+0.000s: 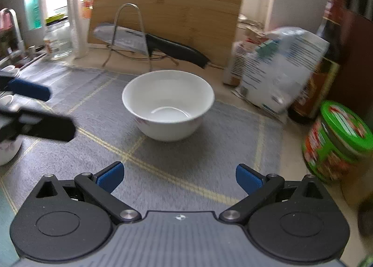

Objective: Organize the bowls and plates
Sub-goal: 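Move the left tool to the white bowl by the cutting board, then close the left tool on the rim of the white bowl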

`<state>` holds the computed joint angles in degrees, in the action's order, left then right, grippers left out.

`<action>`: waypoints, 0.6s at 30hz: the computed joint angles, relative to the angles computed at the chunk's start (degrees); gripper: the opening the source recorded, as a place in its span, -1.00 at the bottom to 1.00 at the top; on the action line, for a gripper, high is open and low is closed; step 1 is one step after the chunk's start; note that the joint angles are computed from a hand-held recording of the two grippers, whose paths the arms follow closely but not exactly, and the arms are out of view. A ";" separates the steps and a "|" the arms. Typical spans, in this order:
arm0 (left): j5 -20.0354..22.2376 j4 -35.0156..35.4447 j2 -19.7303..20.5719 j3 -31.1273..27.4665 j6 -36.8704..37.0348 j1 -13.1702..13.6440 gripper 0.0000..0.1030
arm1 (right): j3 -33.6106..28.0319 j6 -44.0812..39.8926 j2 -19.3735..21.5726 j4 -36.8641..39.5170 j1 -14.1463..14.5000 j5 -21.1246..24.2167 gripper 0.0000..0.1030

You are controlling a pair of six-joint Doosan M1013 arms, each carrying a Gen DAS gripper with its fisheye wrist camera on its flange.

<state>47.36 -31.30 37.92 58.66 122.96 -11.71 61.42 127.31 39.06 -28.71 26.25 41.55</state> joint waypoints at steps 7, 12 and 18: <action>1.23 1.60 2.63 -4.60 -6.95 -1.30 0.94 | -1.55 -9.42 1.22 4.31 -1.37 -3.54 1.00; 2.76 4.00 4.94 -8.21 -10.49 -2.17 0.94 | -2.25 -13.95 1.90 6.68 -2.18 -5.64 1.00; 5.36 4.00 7.76 -12.63 -12.10 -2.68 0.94 | -2.45 -18.92 2.30 10.15 -3.11 -8.17 0.98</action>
